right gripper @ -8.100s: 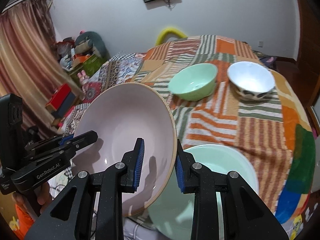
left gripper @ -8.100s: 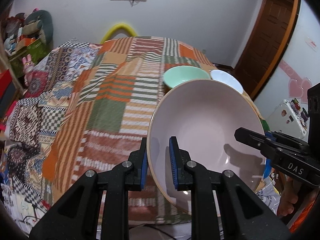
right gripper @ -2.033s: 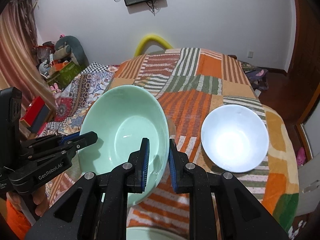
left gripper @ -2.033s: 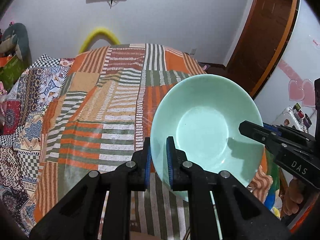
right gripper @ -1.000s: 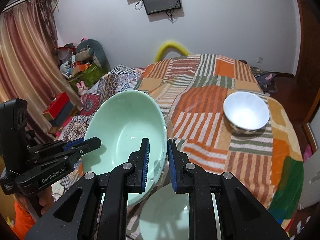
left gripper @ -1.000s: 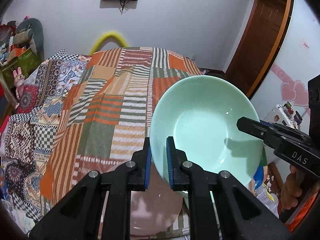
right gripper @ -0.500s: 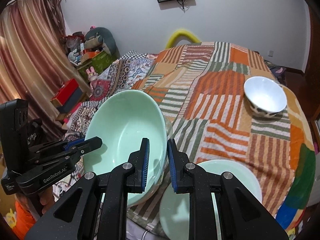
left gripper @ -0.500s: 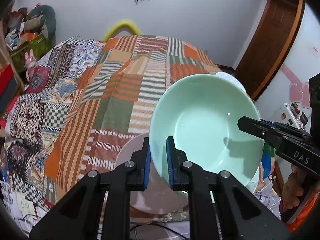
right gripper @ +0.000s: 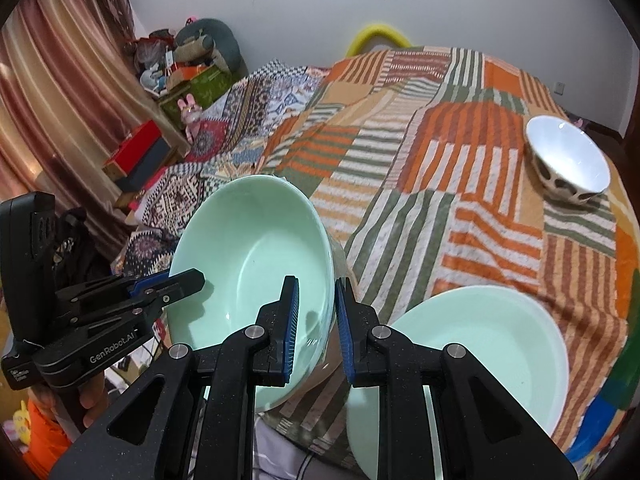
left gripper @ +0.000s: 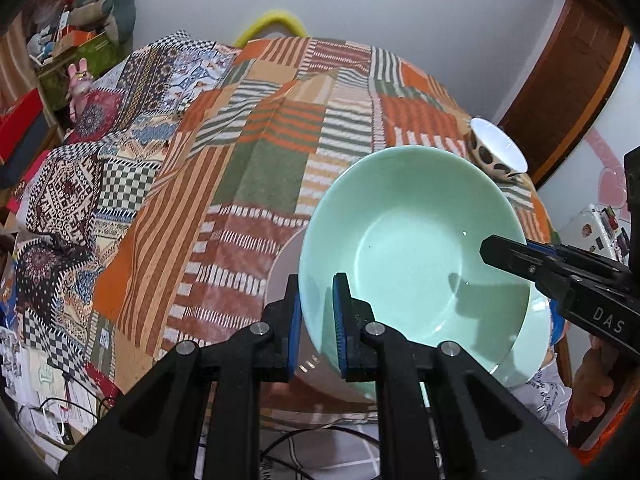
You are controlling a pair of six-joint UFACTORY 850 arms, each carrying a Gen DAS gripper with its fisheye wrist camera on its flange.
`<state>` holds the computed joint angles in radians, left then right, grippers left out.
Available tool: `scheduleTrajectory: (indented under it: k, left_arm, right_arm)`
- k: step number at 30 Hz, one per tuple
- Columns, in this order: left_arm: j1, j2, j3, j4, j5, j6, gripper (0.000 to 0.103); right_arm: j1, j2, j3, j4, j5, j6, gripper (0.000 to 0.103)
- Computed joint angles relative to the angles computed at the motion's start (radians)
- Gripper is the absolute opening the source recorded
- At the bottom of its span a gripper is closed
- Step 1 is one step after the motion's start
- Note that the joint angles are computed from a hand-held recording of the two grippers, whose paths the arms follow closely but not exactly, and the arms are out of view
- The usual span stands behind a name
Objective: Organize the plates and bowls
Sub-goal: 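Lower the mint green bowl onto the pink bowl and open both tools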
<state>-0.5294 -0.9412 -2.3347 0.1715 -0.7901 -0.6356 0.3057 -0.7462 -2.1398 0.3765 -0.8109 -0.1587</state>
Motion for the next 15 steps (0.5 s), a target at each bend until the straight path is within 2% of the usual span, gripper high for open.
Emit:
scheduleTrajectory:
  k: [15]
  left_arm:
    - [0.014, -0.018, 0.025, -0.022, -0.022, -0.006, 0.013]
  right_arm:
    - [0.022, -0.055, -0.046, -0.046, -0.077, 0.031, 0.017]
